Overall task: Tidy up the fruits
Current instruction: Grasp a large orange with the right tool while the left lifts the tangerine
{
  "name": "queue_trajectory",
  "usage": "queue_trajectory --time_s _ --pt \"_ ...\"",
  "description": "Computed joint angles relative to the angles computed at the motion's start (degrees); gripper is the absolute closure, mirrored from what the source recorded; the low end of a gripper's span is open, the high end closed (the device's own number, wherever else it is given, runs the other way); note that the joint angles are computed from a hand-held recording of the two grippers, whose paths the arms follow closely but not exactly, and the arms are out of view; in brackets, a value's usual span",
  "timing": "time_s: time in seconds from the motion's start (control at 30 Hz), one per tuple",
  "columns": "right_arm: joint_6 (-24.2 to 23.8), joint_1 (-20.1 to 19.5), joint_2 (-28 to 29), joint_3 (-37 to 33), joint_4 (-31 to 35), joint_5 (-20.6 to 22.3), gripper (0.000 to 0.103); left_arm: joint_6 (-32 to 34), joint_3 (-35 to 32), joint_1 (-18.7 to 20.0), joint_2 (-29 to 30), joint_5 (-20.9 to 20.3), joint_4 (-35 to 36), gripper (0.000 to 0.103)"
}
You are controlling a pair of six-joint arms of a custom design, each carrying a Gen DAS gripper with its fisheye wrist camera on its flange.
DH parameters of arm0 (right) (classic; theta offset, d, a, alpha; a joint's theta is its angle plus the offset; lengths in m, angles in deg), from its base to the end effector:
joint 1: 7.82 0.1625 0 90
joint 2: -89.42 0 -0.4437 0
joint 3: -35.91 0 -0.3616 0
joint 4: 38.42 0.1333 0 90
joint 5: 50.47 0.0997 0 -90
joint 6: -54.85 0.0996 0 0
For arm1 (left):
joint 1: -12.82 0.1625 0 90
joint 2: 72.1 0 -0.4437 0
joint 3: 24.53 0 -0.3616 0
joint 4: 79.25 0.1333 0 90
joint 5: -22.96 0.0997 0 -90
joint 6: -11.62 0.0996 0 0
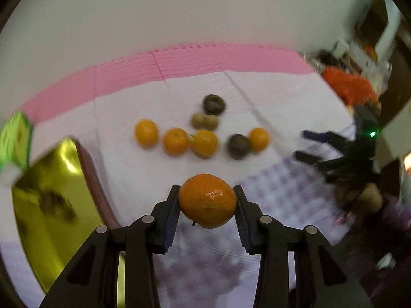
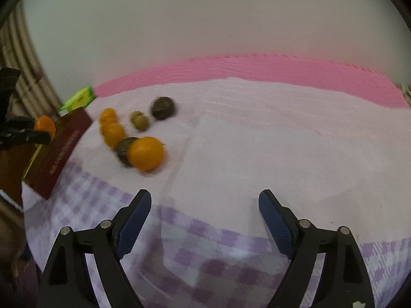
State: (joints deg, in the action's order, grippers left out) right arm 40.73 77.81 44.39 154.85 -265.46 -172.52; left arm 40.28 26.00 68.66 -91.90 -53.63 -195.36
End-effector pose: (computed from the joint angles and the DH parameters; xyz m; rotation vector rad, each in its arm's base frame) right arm 0.0395 -0.5387 0.1798 -0.1962 -2.1845 1.2101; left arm -0.3309 -0.7662 0.0234 1.5243 2.4699 0.1006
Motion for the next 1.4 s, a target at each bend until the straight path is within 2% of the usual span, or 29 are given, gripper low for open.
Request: queue_trajectory --time_s 0.07,0.13,0.2,0.3,0.37,0.43,0.6,0.7,0.87,0.93,0.97,1.0,1.03,1.1,1.2,1.3,1.4 --pt "-2.3 1.0 0.5 -1.6 2.1 0.6 0.023 -2.1 8.3 -0.6 -3.9 0.3 -6.1 0.062" --pt "-5.3 2.0 1.1 -3.7 4.2 0.2 0.025 -5.1 11.8 -1.1 -5.2 -0.5 -8.2 0.062" --pt "-7.7 2.6 0.9 -5.3 6.2 1.1 0.029 -7.9 14.4 -1.1 -6.5 -1.7 -9.4 0.062" --pt "-12.4 3.4 0.1 -7.2 9.7 3.1 0.030 -10.0 16.9 -0.9 -7.8 -1.1 -11.6 0.062" --pt "-16.6 3.7 -0.4 -9.7 15.1 3.7 0.031 -11.1 17.8 -0.8 -8.2 -1.8 -12.5 0.062" --pt "-18.3 3.8 -0.6 -11.9 19.9 2.3 0.036 -11.9 19.0 -0.7 -8.9 -2.2 -13.7 0.062" --pt "-16.9 1.8 -1.3 -13.1 25.4 3.8 0.036 -11.0 19.9 -1.1 -9.3 -1.6 -14.7 0.062" --pt "-18.7 1.5 0.2 -13.8 25.2 2.1 0.036 -10.4 20.0 -1.2 -9.2 -2.0 -15.0 0.062" --pt "-18.9 0.4 0.6 -15.5 26.4 2.6 0.036 -10.8 19.6 -0.9 -9.1 -2.4 -14.8 0.062" --pt "-18.1 -0.1 0.2 -15.8 28.3 4.2 0.041 -11.1 19.5 -0.8 -9.1 -2.5 -14.9 0.062" --pt "-17.7 -0.2 0.1 -15.9 28.9 4.5 0.049 -11.1 19.5 -0.8 -9.2 -2.6 -15.2 0.062" --pt "-17.0 -0.2 0.2 -16.2 29.7 4.0 0.063 -11.1 19.7 -0.8 -9.2 -2.6 -15.5 0.062" --pt "-16.5 -0.1 0.4 -16.2 29.8 3.3 0.063 -11.1 20.0 -0.9 -9.3 -2.5 -16.1 0.062" --pt "-14.6 0.1 0.3 -14.5 27.5 3.4 0.064 -11.1 20.5 -0.9 -9.6 -2.2 -16.9 0.062" --pt "-12.0 0.2 -0.1 -10.7 20.7 4.0 0.064 -11.3 21.6 -1.0 -10.1 -1.4 -18.7 0.062" --pt "-8.0 0.0 -0.1 -7.4 13.1 2.8 0.064 -12.5 21.9 -0.7 -10.5 -1.6 -19.0 0.062" --pt "-4.0 -1.1 0.1 -6.1 9.8 1.9 0.064 -13.9 22.0 -0.4 -10.9 -0.9 -19.2 0.062"
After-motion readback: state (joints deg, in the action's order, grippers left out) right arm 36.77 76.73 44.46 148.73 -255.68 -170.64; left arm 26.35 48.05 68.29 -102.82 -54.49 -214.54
